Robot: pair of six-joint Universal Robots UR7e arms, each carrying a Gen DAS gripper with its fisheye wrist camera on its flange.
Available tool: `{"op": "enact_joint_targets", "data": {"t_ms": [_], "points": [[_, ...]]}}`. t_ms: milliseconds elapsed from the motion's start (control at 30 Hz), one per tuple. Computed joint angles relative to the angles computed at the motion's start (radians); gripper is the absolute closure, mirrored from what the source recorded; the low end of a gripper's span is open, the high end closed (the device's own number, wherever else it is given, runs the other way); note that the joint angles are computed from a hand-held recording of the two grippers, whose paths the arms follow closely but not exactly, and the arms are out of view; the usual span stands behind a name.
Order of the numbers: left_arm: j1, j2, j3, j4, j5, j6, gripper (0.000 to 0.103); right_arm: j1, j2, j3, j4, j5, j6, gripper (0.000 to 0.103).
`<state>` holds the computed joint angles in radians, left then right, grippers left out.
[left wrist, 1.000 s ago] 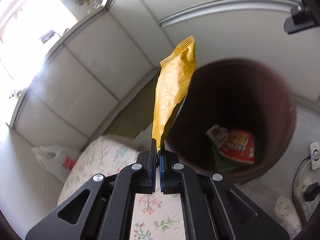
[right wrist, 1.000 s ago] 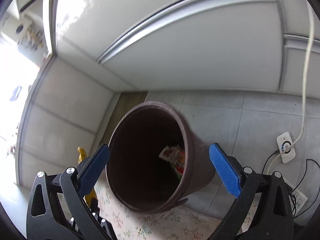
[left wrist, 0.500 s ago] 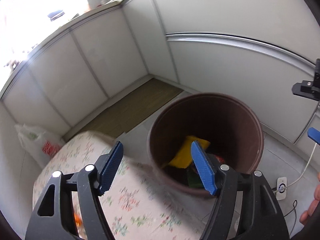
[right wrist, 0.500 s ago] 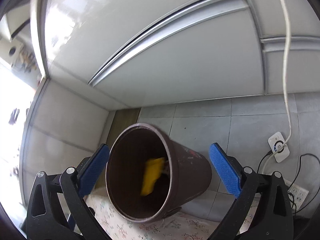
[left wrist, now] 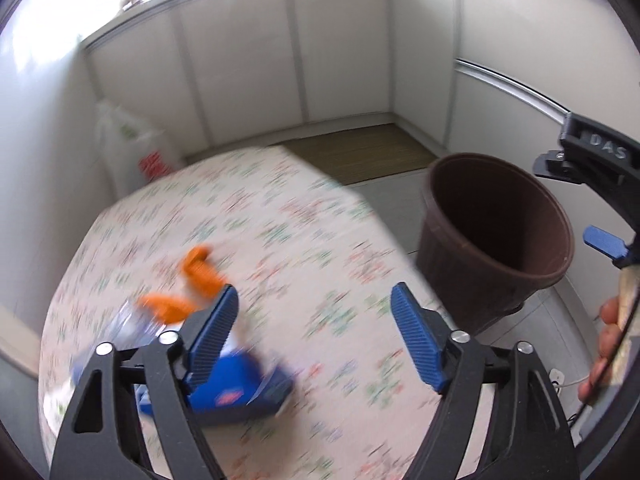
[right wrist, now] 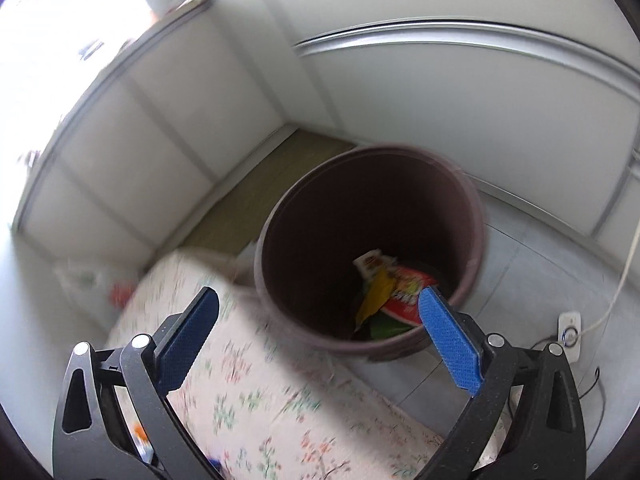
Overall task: Collect trash
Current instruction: 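Reach the left gripper to the white paper cup on the table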
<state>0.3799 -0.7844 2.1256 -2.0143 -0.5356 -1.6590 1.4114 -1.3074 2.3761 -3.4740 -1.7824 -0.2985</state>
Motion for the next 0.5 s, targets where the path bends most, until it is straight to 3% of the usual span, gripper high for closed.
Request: {"op": "enact_joint_targets", "data": {"t_ms": [300, 500], "points": [[-0.132, -0.260, 0.241, 0.225, -0.186, -0.482, 0.023, 0.187, 0.208, 0.040, -0.166, -0.148, -0.259, 0.007], [-0.214, -0.398, 0.350, 0.360, -0.328, -0.628, 0.023, 0.263, 0.305, 0.050, -0.223, -0.199, -0.354, 0.007]]}}
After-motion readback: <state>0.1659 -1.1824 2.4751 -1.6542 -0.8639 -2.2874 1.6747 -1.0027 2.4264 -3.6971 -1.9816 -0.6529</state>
